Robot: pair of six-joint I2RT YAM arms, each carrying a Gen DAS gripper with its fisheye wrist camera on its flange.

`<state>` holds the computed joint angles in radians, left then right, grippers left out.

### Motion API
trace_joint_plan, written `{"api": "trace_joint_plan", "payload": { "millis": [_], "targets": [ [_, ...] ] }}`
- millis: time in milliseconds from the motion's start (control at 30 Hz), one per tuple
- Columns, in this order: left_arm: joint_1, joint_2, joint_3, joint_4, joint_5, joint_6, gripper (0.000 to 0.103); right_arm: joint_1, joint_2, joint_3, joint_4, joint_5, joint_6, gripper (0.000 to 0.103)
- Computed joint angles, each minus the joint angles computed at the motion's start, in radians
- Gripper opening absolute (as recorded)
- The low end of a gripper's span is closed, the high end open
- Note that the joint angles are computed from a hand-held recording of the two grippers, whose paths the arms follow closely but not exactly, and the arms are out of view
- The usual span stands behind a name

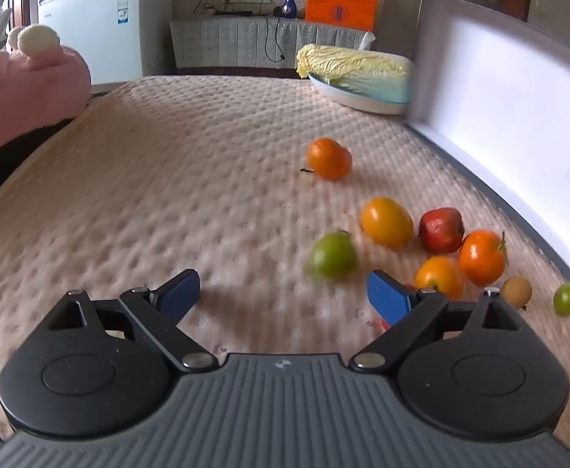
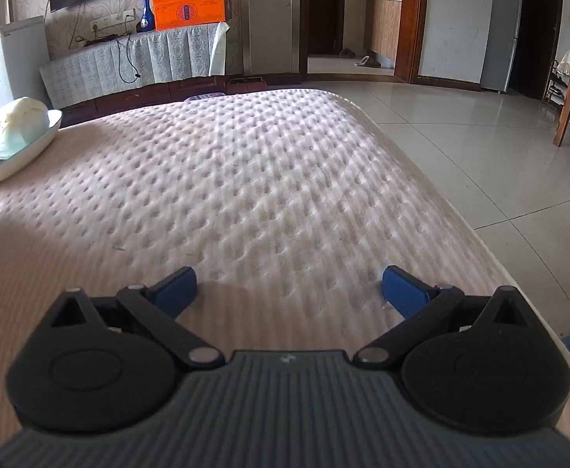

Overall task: Organize fruits
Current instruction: 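Move both tools toward the fruit pile beside the grey box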

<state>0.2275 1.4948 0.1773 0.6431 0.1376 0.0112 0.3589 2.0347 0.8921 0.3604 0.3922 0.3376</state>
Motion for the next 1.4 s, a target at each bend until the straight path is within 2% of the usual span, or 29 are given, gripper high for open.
{"api": "trace_joint_plan", "payload": {
  "millis": [67,100,167,233,433,500,633,700,767,833,900,933,1000,1067,1133,1200,1267,1333,1400],
  "targets": [
    [0.019,0.011,-0.024,0.042,0.009,0.009,0.095,0.004,0.000,0.001,-0.002,0.009,-0.005,0.103],
    [-0.019,0.038,0.004,0.019,-0.046,0.011,0.095,0.004,-0.001,0.001,-0.003,0.009,-0.004,0.103],
    [-0.003,0.031,0.012,-0.004,-0.038,0.003,0.095,0.007,-0.002,0.002,-0.006,0.011,-0.003,0.103],
    [0.018,0.034,0.002,0.015,-0.022,0.008,0.095,0.009,-0.004,0.002,-0.010,0.012,0.002,0.103],
    [0.097,-0.087,0.002,-0.103,0.071,-0.047,0.095,-0.005,-0.013,-0.017,0.010,-0.006,-0.001,0.103],
    [0.123,-0.177,-0.007,-0.185,0.107,-0.028,0.095,-0.004,-0.023,-0.026,0.007,-0.003,-0.004,0.103],
    [0.176,-0.445,-0.043,-0.424,0.197,0.049,0.095,0.006,-0.001,0.006,-0.013,0.012,0.004,0.103],
    [0.173,-0.560,-0.069,-0.525,0.212,0.092,0.096,0.007,0.001,0.011,-0.017,0.013,0.005,0.103],
    [0.136,-0.638,-0.102,-0.575,0.196,0.097,0.096,0.011,-0.001,0.014,-0.031,0.016,0.017,0.103],
    [0.120,-0.613,-0.114,-0.550,0.216,0.085,0.096,0.023,-0.036,0.040,-0.163,0.018,0.088,0.103],
    [0.080,-0.587,-0.128,-0.493,0.201,0.067,0.096,0.016,-0.083,0.046,-0.262,-0.034,0.089,0.100],
    [0.033,-0.567,-0.133,-0.454,0.171,0.041,0.096,0.030,-0.133,-0.015,-0.227,-0.022,0.105,0.096],
    [-0.096,-0.483,-0.120,-0.347,0.073,-0.019,0.096,0.107,-0.276,-0.206,-0.071,0.083,0.133,0.096],
    [-0.265,-0.304,-0.059,-0.220,-0.079,-0.091,0.096,0.234,-0.411,-0.323,-0.053,0.224,0.185,0.097],
    [-0.388,-0.115,0.041,-0.154,-0.181,-0.150,0.096,0.384,-0.549,-0.410,-0.073,0.310,0.268,0.097],
    [-0.499,0.006,0.130,-0.135,-0.260,-0.192,0.095,0.561,-0.627,-0.422,-0.180,0.424,0.349,0.098],
    [-0.609,0.058,0.169,-0.100,-0.339,-0.186,0.096,0.725,-0.634,-0.384,-0.317,0.559,0.442,0.098],
    [-0.657,0.058,0.179,-0.096,-0.342,-0.163,0.096,0.843,-0.606,-0.333,-0.448,0.666,0.560,0.098],
    [-0.663,0.025,0.151,-0.082,-0.347,-0.164,0.096,0.922,-0.563,-0.277,-0.574,0.704,0.692,0.098]
  ]
}}
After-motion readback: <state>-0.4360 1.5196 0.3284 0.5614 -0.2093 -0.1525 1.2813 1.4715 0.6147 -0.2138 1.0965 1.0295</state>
